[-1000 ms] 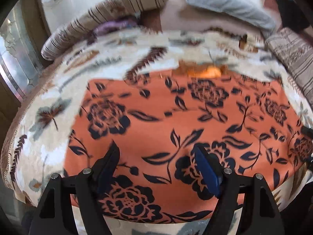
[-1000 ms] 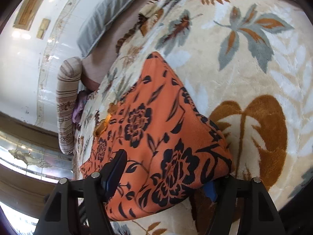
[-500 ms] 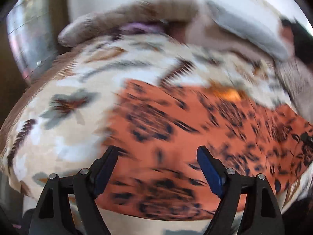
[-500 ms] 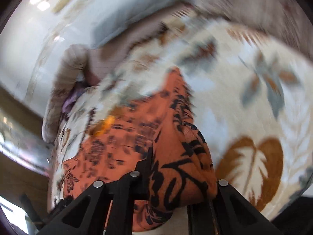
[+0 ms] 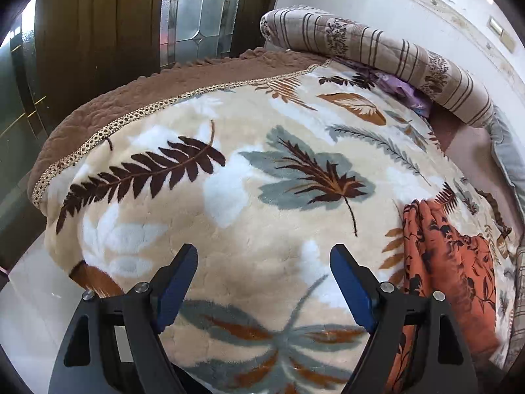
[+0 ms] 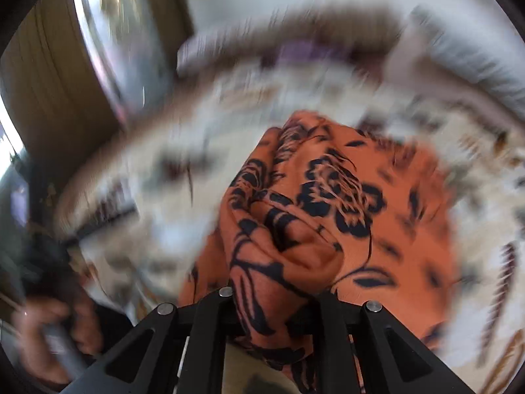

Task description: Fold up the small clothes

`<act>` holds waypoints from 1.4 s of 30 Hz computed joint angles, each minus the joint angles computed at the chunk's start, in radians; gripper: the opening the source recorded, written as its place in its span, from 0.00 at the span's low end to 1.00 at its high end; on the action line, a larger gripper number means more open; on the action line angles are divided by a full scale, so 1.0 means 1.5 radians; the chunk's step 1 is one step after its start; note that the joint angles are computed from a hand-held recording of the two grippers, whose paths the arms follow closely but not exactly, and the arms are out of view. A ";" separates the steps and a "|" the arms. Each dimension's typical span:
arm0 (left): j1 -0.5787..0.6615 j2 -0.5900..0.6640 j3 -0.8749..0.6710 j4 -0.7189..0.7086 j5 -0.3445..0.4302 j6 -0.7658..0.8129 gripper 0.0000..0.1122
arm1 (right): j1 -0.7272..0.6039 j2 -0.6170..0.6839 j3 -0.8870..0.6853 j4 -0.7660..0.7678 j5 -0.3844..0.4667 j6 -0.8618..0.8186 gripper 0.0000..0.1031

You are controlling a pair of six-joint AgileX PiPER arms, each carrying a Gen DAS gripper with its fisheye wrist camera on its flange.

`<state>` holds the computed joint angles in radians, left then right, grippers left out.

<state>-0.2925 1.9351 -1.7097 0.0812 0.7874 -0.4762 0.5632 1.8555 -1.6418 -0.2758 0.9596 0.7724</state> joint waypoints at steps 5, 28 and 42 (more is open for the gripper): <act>0.008 -0.007 0.007 -0.027 -0.007 0.038 0.75 | 0.010 -0.035 0.006 -0.040 0.000 0.041 0.11; -0.042 -0.107 0.072 -0.262 -0.015 0.268 0.74 | 0.082 -0.285 0.335 -0.156 -0.198 0.239 0.75; -0.060 0.005 -0.014 -0.200 0.151 0.193 0.06 | -0.053 -0.396 0.491 0.008 -0.339 0.169 0.75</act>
<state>-0.3823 1.9427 -1.7304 -0.2190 1.0137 -0.1861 0.4842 1.2613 -0.9047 -0.2632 0.4507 1.0256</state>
